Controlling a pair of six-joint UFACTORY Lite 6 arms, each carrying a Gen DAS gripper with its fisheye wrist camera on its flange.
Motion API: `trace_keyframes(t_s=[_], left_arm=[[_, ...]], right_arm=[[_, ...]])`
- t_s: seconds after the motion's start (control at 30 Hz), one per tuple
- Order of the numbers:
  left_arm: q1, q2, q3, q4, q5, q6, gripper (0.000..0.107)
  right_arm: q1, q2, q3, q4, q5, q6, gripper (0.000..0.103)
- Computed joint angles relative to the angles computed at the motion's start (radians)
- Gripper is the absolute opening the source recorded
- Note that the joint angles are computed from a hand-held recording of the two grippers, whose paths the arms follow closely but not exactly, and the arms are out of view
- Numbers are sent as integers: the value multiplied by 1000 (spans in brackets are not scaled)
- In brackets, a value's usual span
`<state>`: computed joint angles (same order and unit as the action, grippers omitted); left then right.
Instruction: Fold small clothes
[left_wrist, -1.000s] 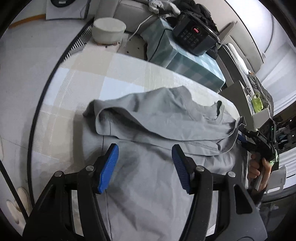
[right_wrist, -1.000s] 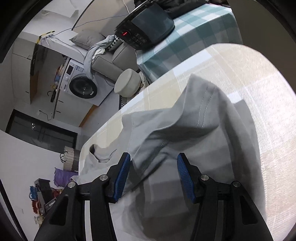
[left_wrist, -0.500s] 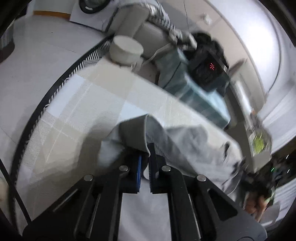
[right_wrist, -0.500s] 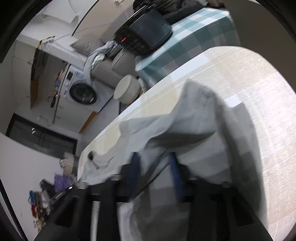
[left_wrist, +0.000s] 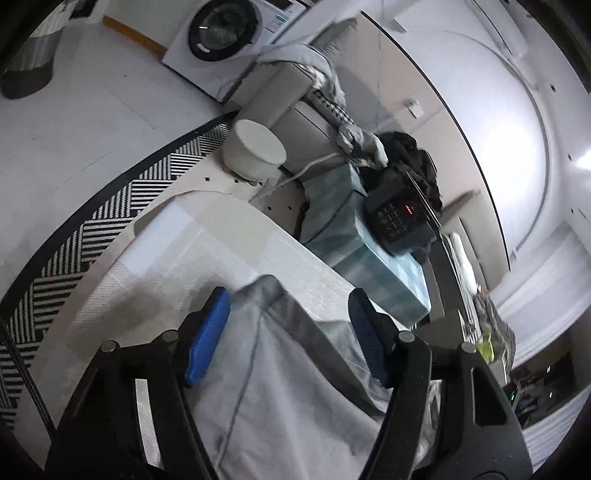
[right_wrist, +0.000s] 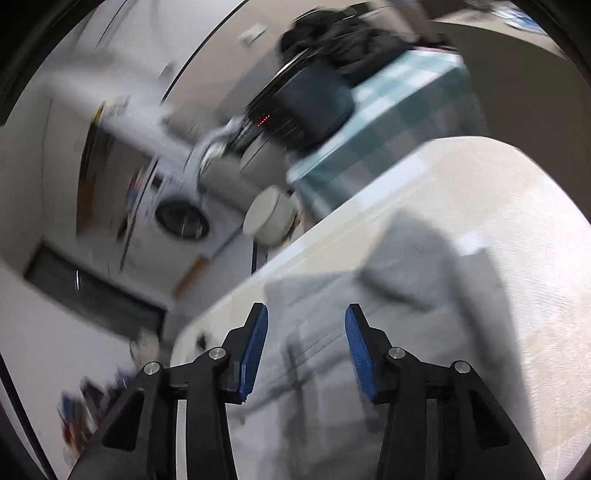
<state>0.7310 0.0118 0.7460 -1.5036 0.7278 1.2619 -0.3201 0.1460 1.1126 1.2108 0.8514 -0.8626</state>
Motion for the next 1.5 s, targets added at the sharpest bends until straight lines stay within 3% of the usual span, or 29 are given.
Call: trace_keyframes(t_s=[0.1, 0.23, 0.37, 0.47, 0.53, 0.6, 0.73, 0.8, 0.9, 1.03, 1.13, 1.2, 1.27, 1.33, 1.4, 1.5], left_arm=[[-81, 5, 77, 219, -26, -176, 63], [-218, 57, 137, 431, 69, -274, 63], [-309, 53, 98, 406, -5, -281, 63], [-290, 13, 39, 305, -104, -244, 63], [-241, -21, 6, 217, -152, -191, 63], [-180, -14, 6, 170, -162, -153, 63], [-146, -24, 49, 288, -38, -185, 63], [-181, -53, 46, 339, -21, -171, 63], [-358, -89, 25, 463, -83, -202, 63], [-572, -70, 1, 604, -271, -366, 63], [-554, -74, -39, 409, -352, -254, 63], [-514, -65, -49, 266, -365, -169, 63], [-479, -68, -53, 230, -402, -168, 63], [-455, -77, -45, 309, -415, -248, 63], [-432, -79, -33, 328, -363, -248, 63], [-470, -142, -27, 469, -319, -320, 63]], right_arm=[[67, 32, 32, -64, 72, 28, 45], [168, 144, 78, -85, 213, 27, 45], [222, 130, -11, 74, 141, -29, 45], [202, 52, -120, 253, 21, -80, 46], [167, 13, -155, 272, -38, -81, 47], [142, -1, -157, 236, -58, -38, 47], [159, 48, -43, 62, 34, 49, 47], [225, 24, -25, -30, 6, 69, 47], [345, 3, -13, -140, -29, 69, 47], [471, -35, -28, -222, -75, 59, 47], [464, -57, -49, -198, -81, 39, 47], [420, -76, -79, -143, -97, 19, 47], [390, -90, -91, -166, -152, 79, 47], [364, -88, -71, -196, -162, 105, 47], [378, -120, -77, -246, -200, 131, 47], [416, -137, -72, -255, -147, 69, 47]])
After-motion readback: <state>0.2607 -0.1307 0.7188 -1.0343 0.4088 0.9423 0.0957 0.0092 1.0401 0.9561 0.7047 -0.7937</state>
